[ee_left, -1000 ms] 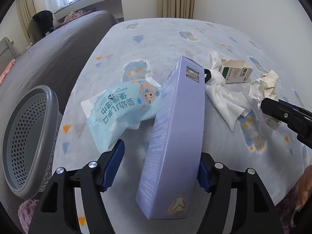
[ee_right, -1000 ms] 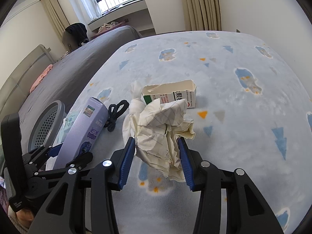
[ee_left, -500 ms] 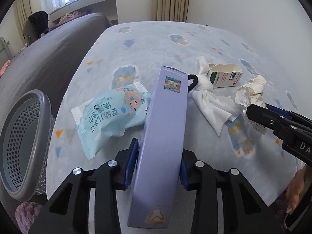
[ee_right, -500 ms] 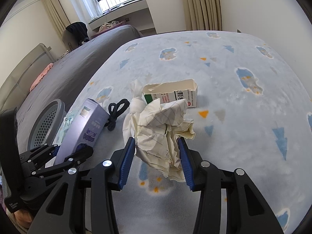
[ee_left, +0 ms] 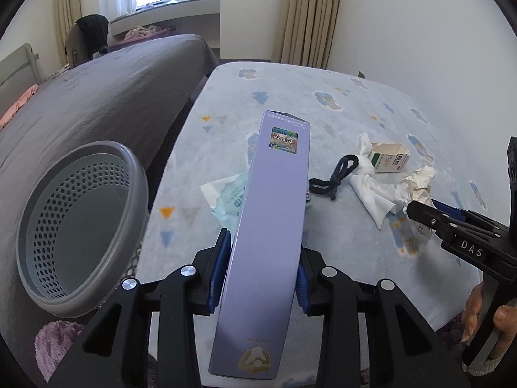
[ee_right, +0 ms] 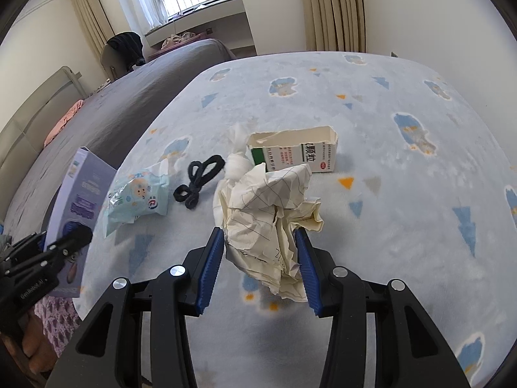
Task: Collect trash
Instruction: 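Carry box and paper over the basket and open both tools to drop them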
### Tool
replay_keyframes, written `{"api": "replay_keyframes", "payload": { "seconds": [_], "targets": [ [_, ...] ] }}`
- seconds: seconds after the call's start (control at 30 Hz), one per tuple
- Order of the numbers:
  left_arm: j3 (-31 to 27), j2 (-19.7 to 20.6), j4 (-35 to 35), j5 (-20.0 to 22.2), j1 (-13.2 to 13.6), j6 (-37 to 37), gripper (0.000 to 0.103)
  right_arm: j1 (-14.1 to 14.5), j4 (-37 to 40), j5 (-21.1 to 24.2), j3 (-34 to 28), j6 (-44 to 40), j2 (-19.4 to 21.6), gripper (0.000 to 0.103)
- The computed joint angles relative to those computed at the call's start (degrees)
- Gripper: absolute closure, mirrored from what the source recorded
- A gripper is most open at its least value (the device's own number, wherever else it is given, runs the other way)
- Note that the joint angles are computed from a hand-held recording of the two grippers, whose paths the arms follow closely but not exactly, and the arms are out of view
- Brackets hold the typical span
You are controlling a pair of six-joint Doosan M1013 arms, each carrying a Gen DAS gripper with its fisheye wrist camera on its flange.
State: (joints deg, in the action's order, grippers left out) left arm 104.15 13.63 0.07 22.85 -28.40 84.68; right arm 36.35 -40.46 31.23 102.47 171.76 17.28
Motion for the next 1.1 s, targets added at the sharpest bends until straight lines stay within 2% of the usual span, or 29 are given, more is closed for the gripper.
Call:
{"api": "replay_keyframes", "payload": {
  "seconds": [0.13, 0.27, 0.53, 0.63, 0.8, 1.1],
  "targets": [
    [0.8, -0.8, -0.6, -1.1, 2.2, 0.1, 0.068, 1.9, -3.9, 2.7, -1.8, 3.3, 0.9, 0.06],
    [1.6, -1.3, 0.2, -2.5, 4.4, -0.6, 0.068, 3.0, -4.0, 3.4, -4.4, 2.4, 2.3, 0.06],
    [2.2, -1.3, 0.5, -4.4, 9.5, -0.5, 0.068, 4.1, 1.0, 0.5, -11.9, -5.0, 6.7, 0.06],
    [2.0, -0.8, 2.1, -5.0, 11.3, -2.4, 0.068, 4.4, 4.5, -1.1, -15.3, -10.0, 8.9, 0.06],
    [0.9, 0.5, 6.0, -4.5, 13.9, -6.9, 0.068, 4.7, 14.2, -2.2, -22.2, -22.8, 13.5, 0.06],
    [-0.2, 1.9, 13.2, -3.1, 16.2, -13.6, 0.067, 4.7, 29.3, -1.6, -32.9, -41.6, 20.3, 0.06]
  ]
}}
